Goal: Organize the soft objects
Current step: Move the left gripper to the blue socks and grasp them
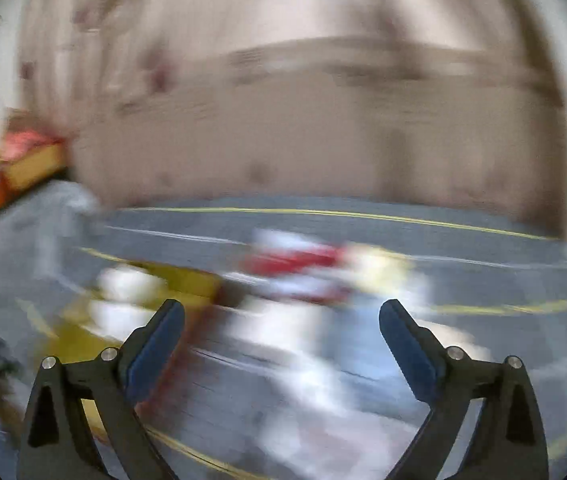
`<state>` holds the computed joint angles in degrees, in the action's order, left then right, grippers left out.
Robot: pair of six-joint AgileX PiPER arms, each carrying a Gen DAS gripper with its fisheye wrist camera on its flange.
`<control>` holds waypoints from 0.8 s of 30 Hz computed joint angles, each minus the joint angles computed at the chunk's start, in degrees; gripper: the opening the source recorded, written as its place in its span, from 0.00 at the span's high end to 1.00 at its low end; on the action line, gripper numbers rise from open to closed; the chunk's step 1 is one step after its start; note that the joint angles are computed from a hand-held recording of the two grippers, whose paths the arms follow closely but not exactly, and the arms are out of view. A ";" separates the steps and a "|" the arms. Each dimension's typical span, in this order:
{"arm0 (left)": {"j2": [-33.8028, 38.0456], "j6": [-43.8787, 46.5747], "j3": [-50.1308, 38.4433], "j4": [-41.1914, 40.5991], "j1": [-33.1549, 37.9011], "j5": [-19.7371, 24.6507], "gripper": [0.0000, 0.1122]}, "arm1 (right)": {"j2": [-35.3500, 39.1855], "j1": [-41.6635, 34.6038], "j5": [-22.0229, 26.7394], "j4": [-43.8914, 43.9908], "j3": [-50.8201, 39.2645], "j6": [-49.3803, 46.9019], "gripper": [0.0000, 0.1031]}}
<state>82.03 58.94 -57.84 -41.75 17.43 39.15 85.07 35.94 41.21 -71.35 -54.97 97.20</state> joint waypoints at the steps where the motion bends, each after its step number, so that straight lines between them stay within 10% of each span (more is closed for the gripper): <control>1: -0.39 0.53 -0.17 -0.78 -0.40 1.76 0.48 | -2.86 -0.33 3.63 -0.66 4.67 0.78 0.04; 5: -0.09 -1.24 -4.84 -1.82 -7.02 10.68 0.48 | -11.34 -7.74 11.03 2.63 17.18 -3.96 0.04; 12: 10.95 -17.09 -21.57 3.01 -27.78 16.16 0.48 | -20.94 -30.65 -3.91 2.08 27.97 -3.97 0.04; 24: 39.72 -41.14 -58.68 20.54 -44.24 25.37 0.48 | -20.76 -40.94 -18.78 2.03 30.78 -6.17 0.04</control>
<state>121.75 17.79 -116.51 -21.21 -26.81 64.53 64.31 -5.00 22.43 -69.32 -24.19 91.02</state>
